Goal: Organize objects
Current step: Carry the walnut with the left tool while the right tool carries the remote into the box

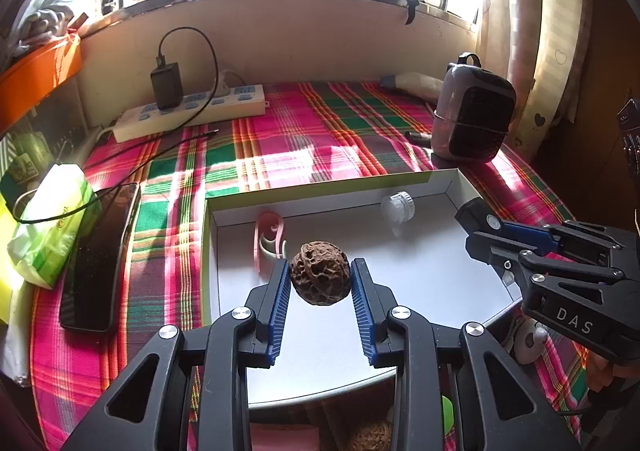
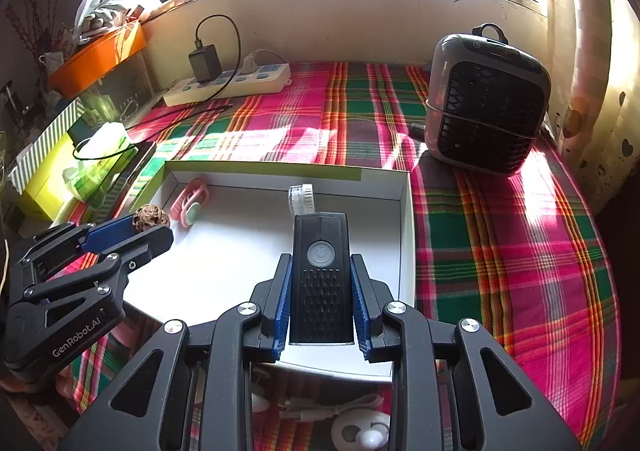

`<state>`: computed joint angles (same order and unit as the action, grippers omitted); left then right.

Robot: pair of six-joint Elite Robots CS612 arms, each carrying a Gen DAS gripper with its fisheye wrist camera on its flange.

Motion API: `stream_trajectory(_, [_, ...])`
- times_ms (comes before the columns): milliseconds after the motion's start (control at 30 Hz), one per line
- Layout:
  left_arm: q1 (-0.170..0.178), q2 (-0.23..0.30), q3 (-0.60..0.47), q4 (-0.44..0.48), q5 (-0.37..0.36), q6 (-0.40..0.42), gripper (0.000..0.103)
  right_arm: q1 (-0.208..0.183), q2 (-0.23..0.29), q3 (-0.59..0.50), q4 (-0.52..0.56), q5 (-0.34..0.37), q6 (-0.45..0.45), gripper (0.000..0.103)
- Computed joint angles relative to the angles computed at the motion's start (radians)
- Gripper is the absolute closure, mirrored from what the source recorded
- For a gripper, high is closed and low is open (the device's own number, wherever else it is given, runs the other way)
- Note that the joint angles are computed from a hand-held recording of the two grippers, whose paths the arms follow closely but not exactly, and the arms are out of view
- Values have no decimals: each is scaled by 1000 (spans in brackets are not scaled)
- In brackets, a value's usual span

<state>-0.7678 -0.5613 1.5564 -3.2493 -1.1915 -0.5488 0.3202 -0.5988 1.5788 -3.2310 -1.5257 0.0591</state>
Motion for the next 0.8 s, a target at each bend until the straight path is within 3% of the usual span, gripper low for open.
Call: stream_trajectory(800, [36,70,-153,134,-47,39,74,-14,56,-115,123,5,24,75])
